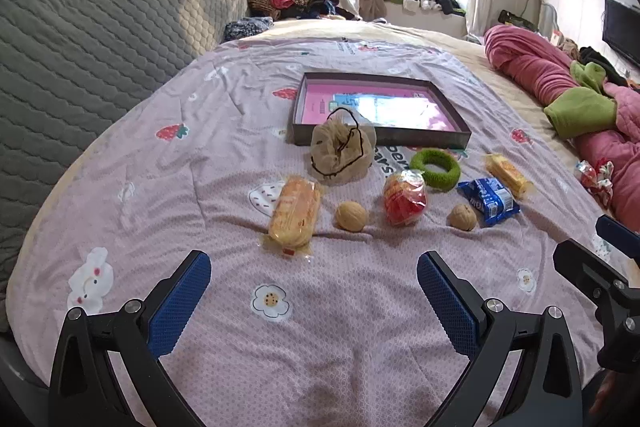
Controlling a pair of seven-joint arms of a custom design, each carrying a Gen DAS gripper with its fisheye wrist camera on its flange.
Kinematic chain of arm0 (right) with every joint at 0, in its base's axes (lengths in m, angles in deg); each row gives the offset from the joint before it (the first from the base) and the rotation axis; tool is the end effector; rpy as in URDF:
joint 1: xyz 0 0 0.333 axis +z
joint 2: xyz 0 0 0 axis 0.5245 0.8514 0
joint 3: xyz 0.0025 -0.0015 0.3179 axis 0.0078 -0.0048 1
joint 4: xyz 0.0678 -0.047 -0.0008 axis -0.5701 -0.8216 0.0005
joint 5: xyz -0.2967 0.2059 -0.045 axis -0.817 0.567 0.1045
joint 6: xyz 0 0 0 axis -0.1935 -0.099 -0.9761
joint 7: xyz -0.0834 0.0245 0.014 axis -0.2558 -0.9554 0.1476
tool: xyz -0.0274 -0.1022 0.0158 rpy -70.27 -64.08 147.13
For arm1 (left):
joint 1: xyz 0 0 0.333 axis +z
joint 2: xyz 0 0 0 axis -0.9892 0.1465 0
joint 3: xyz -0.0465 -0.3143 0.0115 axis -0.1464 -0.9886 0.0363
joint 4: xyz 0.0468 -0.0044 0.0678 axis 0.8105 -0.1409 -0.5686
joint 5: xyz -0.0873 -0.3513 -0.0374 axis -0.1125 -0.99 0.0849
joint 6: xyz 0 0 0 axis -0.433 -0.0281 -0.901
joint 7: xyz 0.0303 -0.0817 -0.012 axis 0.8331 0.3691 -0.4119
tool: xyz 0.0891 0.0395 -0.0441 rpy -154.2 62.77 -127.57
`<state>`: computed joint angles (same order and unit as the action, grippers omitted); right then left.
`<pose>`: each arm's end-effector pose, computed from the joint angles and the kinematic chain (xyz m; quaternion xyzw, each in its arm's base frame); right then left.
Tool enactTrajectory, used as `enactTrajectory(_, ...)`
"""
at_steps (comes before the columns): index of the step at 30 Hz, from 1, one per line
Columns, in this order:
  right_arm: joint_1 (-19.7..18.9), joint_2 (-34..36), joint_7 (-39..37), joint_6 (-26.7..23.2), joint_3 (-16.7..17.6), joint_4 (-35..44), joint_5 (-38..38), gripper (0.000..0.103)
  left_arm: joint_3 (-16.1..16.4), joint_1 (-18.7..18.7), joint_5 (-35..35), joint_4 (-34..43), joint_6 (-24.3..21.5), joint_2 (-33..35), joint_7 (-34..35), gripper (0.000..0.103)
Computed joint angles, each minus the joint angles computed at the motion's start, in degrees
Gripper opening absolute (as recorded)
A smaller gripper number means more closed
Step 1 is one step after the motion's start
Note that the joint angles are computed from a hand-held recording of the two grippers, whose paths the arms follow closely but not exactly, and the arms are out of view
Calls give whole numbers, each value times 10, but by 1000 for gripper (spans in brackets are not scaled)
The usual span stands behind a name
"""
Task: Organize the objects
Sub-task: 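Move left tool to the wrapped pastry while right tool approaches the red candy bag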
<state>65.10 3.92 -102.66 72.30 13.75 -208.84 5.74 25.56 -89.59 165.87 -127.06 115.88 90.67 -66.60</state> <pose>0.3864 0.3832 0.4019 -0.5798 0.6975 -0.2840 0.3109 0.4531 -0.2235 0.3926 -0.5725 0.7182 -0.3073 0.2491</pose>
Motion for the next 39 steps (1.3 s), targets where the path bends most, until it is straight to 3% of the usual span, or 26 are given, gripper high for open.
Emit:
enactTrajectory(9, 6, -2, -16, -18, 4, 15, 8, 103, 3, 8, -8, 1, 16, -9, 12, 103)
enactTrajectory(16, 7, -2, -42, -34, 4, 30, 17, 103, 7, 16, -46, 7, 26, -8, 61, 103)
enactTrajectory(25, -4, 13, -81, -14, -5, 67, 35, 103, 12, 21, -170, 42, 25, 9, 200, 103)
enactTrajectory(28, -4, 27, -106, -12, -9, 90, 48, 103, 9, 23, -247, 55, 16, 19, 272, 103)
enactTrajectory(31, 0, 36, -120, -18, -14, 111, 47, 103, 11, 19, -281, 71, 4, 28, 302, 103)
enactTrajectory(34, 2, 42, -131, -19, -19, 131, 43, 103, 4, 26, -350, 74, 15, 39, 362, 103)
enactTrajectory(39, 4, 64, -161, -16, -27, 161, 53, 103, 26, 6, -327, 96, 1, 61, 343, 103)
